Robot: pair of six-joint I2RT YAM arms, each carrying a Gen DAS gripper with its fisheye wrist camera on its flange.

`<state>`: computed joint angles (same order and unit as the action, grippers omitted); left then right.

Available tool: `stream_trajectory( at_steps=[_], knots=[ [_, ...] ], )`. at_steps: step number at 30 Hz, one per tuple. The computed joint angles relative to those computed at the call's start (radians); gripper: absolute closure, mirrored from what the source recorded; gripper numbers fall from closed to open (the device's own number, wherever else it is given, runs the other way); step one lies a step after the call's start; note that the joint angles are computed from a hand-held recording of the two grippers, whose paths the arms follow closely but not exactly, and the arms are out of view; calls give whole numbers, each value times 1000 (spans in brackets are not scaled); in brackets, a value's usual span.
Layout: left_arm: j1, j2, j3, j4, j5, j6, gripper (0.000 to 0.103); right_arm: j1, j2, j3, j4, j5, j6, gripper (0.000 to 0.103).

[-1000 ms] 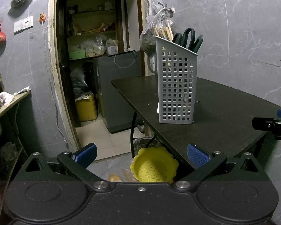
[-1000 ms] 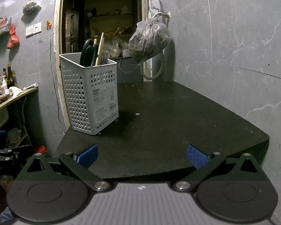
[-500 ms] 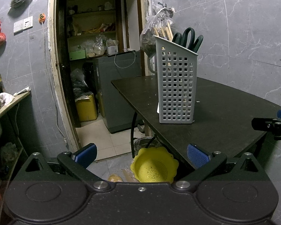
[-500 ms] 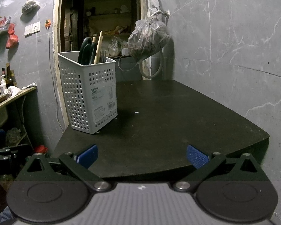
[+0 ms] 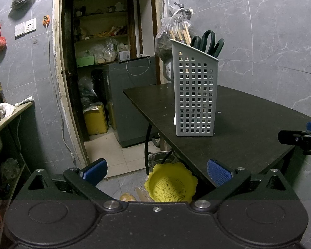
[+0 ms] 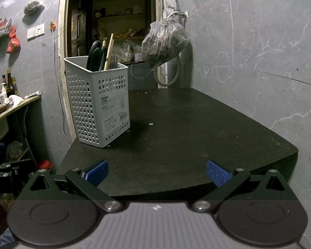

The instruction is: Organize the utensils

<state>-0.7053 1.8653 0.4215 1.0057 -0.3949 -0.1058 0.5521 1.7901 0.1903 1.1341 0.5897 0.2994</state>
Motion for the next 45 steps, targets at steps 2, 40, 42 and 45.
stream_trajectory(
  at_steps=[2,40,42,45],
  knots=[
    [-3,1,2,-1,-3,-2,1,1,0,0,-1,2,0,0],
    [0,8,-3,8,4,7,1,-6,15,3,1,-7,4,0],
    [1,14,-6,18,6,11,1,-5,15,3,2,-7,4,0],
    [2,17,-3,15,8,12,1,-6,13,4,-1,-8,3,0]
  ],
)
